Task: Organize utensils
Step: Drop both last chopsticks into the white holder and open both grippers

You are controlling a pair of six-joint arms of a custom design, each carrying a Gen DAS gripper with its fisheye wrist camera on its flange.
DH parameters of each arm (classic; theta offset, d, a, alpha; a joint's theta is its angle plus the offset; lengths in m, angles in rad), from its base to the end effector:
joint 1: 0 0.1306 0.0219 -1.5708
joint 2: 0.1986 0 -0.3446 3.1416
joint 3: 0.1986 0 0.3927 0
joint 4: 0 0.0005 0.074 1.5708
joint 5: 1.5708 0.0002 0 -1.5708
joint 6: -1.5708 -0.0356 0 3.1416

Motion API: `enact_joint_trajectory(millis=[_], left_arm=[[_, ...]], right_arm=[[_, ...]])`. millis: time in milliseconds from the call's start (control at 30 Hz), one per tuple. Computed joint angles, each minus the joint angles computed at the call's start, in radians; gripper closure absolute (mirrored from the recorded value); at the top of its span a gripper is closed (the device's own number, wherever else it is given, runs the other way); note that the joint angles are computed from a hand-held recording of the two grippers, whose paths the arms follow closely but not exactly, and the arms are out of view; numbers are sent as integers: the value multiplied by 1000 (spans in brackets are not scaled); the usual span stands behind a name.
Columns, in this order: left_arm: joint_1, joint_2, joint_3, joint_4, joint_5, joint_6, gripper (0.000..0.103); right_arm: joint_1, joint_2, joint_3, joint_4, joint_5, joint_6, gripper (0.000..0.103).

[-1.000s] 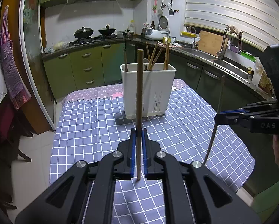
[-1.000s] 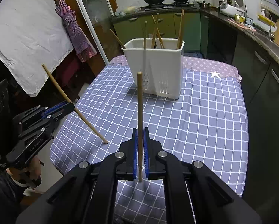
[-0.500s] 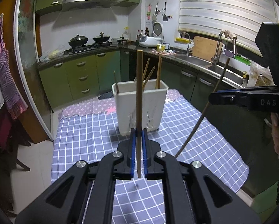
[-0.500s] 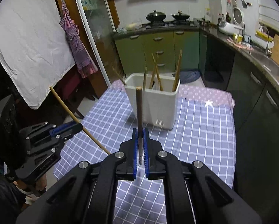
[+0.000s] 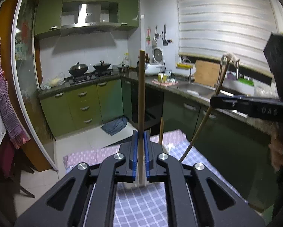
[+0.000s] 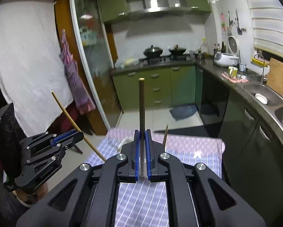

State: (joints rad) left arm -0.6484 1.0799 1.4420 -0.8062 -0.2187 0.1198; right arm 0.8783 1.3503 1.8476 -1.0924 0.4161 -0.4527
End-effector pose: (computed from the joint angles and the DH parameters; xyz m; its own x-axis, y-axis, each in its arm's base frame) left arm 0.3136 -0.2285 0.5528 -0.3918 0.1505 -0.9077 0.3894 0.9210 -0.0154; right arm 0.2972 0.3350 0.6026 -0.5363 -0.0199 -0.8438 -0.2843 0.9455 0.1584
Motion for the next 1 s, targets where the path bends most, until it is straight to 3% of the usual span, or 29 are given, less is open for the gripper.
enact_joint_trajectory(millis=[167,400,667,833,967,1000], left_arm=[[28,93,103,37,-8,-17,97],[60,226,172,41,-3,-5,96],[79,308,137,30,-4,25,96],[81,297,77,54,-7,37,96],[72,265,27,80,-22,42,72],[69,251,9,88,-26,43,71]], right_arm=[[-72,63,72,13,-41,27,96],[-161,140,74,50,-142,24,96],[-175,176,-16,90,-190,5,96],[-172,177,-73,115,-184,-1,96],[-162,176,-105,122,-177,-5,93],[-161,171,-114,127,-176,-6,91]])
